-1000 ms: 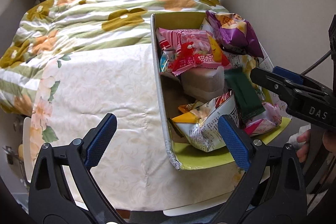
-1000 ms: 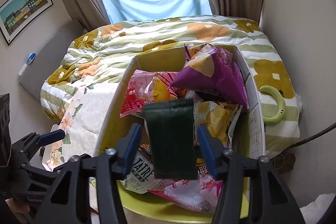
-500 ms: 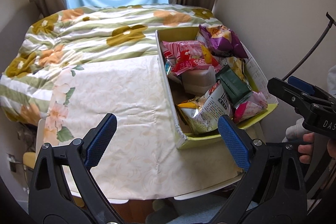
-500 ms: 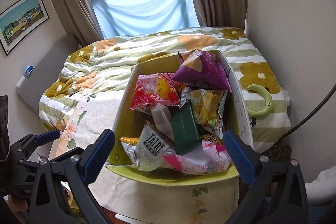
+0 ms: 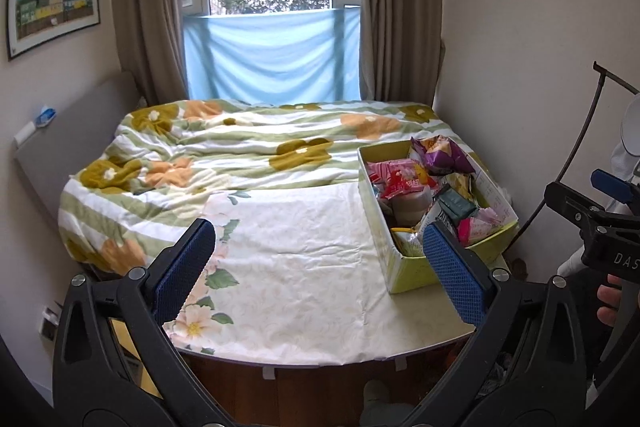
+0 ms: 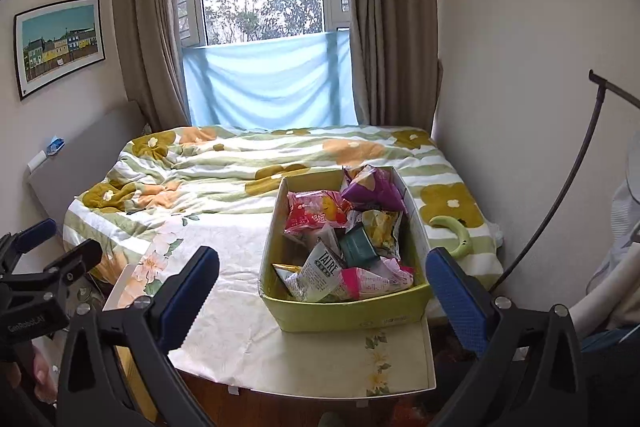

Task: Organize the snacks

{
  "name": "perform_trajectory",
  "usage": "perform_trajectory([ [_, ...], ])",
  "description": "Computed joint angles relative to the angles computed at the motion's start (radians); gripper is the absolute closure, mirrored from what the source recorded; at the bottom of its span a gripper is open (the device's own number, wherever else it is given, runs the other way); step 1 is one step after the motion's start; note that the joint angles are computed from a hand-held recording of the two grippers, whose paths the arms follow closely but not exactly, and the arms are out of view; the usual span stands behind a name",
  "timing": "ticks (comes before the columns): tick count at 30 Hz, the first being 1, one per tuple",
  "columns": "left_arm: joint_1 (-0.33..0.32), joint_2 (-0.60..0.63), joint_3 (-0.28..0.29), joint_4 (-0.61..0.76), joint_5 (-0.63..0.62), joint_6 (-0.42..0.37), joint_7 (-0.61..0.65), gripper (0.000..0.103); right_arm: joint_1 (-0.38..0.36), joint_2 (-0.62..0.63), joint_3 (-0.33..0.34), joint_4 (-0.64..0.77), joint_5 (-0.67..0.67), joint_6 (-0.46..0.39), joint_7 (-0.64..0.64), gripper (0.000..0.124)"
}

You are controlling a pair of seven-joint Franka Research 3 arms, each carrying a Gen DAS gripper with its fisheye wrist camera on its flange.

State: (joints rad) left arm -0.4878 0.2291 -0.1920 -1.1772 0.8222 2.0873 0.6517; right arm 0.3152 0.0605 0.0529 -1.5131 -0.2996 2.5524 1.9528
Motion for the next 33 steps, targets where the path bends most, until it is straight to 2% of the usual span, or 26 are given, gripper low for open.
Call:
perform_trajectory([
  [3, 0.003, -0.063, -0.005, -0.081, 0.022, 0.003, -0.040, 0.000, 0.010, -0.044, 0.007, -0.049, -0.080, 0.001, 0.066, 0.021],
  [8, 0.030, -0.128, -0.037, -0.167, 0.040, 0.004, -0.077, 0.000, -0.001, -0.084, 0.032, -0.104, -0.118, 0.004, 0.113, 0.021],
  [18, 0.043, -0.124, -0.067, -0.163, 0.055, 0.003, -0.065, 0.000, -0.024, -0.107, 0.053, -0.138, -0.137, 0.010, 0.156, 0.021],
  [33, 0.031, -0.106, -0.057, -0.146, 0.077, 0.020, -0.080, 0.000, -0.033, -0.110, 0.057, -0.140, -0.154, 0.006, 0.165, 0.021],
])
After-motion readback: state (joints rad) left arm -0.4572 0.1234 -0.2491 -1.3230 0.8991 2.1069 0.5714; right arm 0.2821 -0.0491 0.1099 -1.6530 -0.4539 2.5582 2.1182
